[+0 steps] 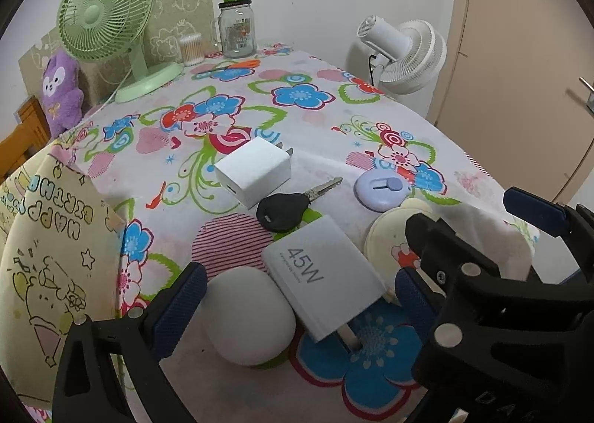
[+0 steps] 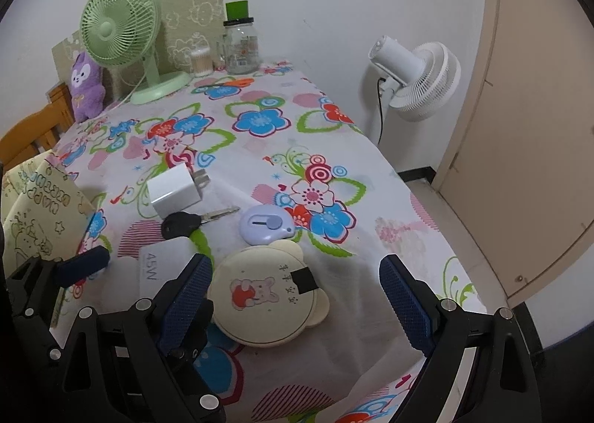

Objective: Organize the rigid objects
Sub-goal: 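Grasp the white rectangular charger with the left tool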

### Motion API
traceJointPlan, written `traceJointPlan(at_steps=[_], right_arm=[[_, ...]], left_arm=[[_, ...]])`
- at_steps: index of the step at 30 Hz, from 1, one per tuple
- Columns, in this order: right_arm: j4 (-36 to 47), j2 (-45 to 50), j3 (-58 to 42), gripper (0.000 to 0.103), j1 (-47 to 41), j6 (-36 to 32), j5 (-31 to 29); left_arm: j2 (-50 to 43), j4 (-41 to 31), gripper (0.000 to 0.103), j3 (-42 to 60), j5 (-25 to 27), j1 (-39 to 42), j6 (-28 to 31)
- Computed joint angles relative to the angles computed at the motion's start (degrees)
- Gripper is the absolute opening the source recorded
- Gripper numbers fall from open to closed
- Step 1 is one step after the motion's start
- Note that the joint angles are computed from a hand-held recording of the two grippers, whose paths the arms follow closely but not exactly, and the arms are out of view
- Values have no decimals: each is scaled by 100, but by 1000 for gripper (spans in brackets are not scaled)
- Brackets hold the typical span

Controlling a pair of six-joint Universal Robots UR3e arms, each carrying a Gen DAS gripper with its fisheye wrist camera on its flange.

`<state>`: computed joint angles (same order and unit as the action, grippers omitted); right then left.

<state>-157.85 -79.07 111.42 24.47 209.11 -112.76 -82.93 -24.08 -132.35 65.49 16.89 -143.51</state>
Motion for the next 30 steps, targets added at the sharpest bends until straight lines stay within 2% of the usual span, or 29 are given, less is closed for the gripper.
traceJointPlan(at_steps=[6, 15, 19, 23, 26, 30], right_arm=[[-47, 85, 23, 93, -101, 2, 123], [-72, 193, -67, 93, -154, 24, 245], [-32, 269, -176, 94, -103, 21, 253], [49, 328, -294, 94, -9, 56, 212], [46, 338, -319, 94, 27, 84, 220], [77, 358, -357, 94, 70, 113, 217]], left_arm=[[-286, 514, 103, -13, 298, -256, -143], [-332, 271, 100, 100, 126, -108, -109], [-128, 261, 90, -79, -36, 24, 133], [-3, 109, 84, -126, -142, 164, 324], [58, -45, 64, -128, -256, 253, 452], [42, -162, 58, -89, -280, 310, 490]])
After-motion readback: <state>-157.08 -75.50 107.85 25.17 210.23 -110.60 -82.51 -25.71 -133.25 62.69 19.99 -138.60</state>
